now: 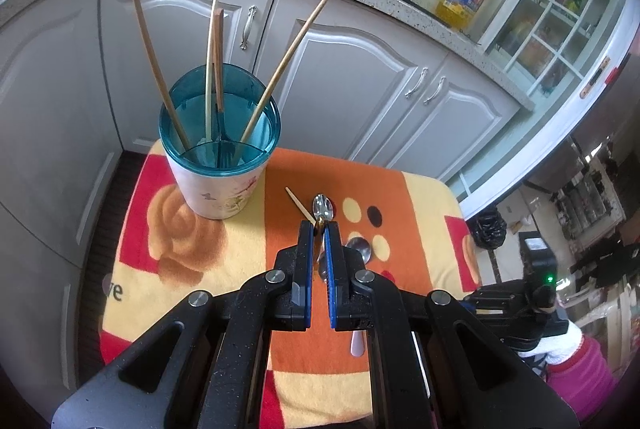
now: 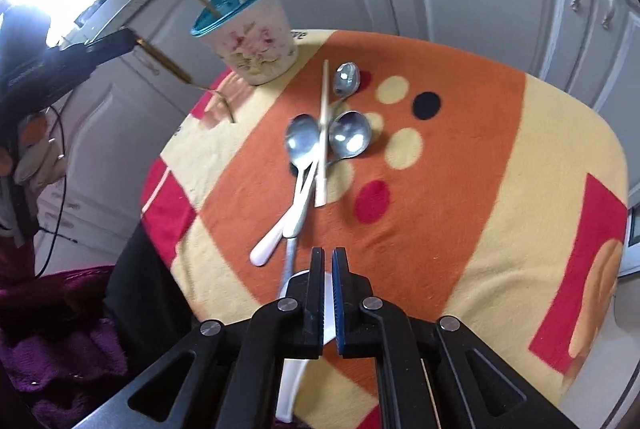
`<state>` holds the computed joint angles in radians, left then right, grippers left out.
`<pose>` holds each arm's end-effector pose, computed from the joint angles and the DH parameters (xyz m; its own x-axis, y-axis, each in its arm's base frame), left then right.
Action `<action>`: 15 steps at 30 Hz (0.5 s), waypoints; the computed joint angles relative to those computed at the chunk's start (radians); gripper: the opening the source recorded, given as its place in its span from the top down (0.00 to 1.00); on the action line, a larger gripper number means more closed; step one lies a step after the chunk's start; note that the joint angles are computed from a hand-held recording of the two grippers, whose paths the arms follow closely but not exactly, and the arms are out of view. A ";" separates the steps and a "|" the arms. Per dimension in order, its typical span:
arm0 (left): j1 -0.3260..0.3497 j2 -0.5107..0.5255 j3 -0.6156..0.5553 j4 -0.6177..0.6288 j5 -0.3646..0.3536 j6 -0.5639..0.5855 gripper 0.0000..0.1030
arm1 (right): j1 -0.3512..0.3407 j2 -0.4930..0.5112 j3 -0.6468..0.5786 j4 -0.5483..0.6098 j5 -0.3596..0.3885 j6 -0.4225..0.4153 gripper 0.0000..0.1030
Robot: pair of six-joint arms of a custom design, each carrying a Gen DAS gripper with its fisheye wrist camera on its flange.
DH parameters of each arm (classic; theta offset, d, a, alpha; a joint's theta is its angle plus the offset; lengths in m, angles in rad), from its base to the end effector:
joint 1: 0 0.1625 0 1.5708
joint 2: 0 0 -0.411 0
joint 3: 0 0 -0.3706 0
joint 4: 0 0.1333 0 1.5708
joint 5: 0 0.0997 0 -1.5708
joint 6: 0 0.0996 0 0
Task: Organize utensils
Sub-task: 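Lift the spoon and fork and carry both tools over the floral cup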
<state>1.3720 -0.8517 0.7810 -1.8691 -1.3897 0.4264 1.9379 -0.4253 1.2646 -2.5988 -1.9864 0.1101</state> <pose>-0.0036 -0.7835 0.4425 -0.8134 0.4970 -0.3021 0.5718 0.7784 -0.2589 0.3514 -0.6545 -0.0145 -0.9145 -0.1554 0.3736 -0.2536 0.9396 -0.2300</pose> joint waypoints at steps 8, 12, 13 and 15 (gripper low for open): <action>0.006 0.008 -0.012 0.022 0.009 -0.021 0.96 | -0.045 -0.033 0.152 -0.044 0.098 0.077 0.67; 0.001 0.005 0.002 0.018 0.017 -0.019 0.96 | -0.061 -0.017 0.158 -0.119 0.150 0.086 0.73; 0.000 0.003 0.007 0.015 0.017 -0.018 0.96 | -0.062 -0.001 0.141 -0.133 0.156 0.077 0.75; -0.002 0.000 0.012 0.012 0.016 -0.020 0.96 | -0.057 0.025 0.097 -0.113 0.145 0.070 0.88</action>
